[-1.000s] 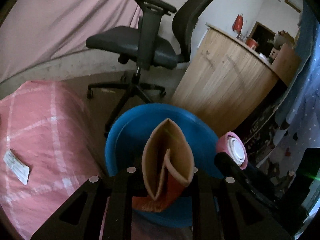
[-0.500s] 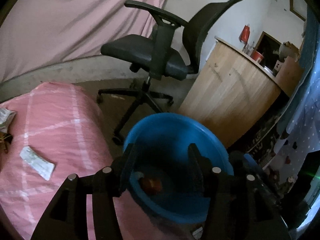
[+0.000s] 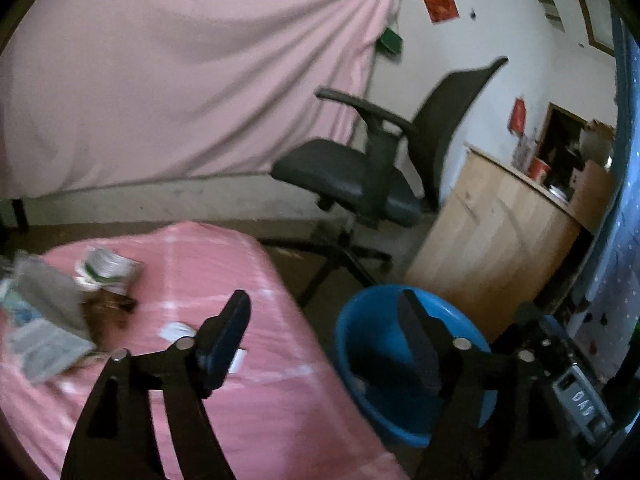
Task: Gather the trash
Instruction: 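Move both open tools back over the table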
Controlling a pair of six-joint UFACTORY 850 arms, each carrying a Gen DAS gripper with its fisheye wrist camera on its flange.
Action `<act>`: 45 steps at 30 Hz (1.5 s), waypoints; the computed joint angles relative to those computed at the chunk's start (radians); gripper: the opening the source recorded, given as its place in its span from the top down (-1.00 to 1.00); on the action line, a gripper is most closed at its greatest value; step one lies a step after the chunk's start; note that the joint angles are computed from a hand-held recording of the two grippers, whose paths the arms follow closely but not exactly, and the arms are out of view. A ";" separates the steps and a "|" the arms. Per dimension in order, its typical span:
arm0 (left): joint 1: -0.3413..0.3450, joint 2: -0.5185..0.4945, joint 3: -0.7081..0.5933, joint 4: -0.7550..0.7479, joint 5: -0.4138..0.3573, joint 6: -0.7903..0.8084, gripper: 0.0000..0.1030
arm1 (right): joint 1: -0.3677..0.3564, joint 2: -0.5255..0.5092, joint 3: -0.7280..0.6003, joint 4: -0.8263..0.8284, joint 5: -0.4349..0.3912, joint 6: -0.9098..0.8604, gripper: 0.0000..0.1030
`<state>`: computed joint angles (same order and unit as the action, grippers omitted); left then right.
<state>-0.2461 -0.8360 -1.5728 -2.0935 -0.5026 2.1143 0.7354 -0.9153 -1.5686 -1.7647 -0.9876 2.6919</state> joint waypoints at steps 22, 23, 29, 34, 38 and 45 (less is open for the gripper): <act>0.179 0.170 0.349 -0.706 -0.251 0.659 -0.96 | 0.089 -0.210 -0.413 -0.130 -0.016 -0.305 -1.00; 0.187 0.170 0.354 -0.714 -0.262 0.670 -0.96 | 0.093 -0.224 -0.436 -0.134 -0.008 -0.322 -1.00; 0.225 0.164 0.406 -0.792 -0.361 0.748 -0.96 | 0.109 -0.308 -0.564 -0.165 0.031 -0.405 -1.00; 0.237 0.137 0.411 -0.824 -0.402 0.791 -0.96 | 0.114 -0.398 -0.711 -0.129 0.097 -0.529 -1.00; 0.253 0.114 0.384 -0.790 -0.358 0.754 -0.96 | 0.106 -0.473 -0.842 -0.037 0.167 -0.656 -1.00; 0.269 0.091 0.309 -0.680 -0.198 0.628 -0.96 | 0.084 -0.552 -0.995 0.167 0.261 -0.844 -1.00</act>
<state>0.0231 -0.7448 -1.2634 -2.7739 -0.7004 2.7426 0.8192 -1.4668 -2.5638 -1.5979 -0.7269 1.8483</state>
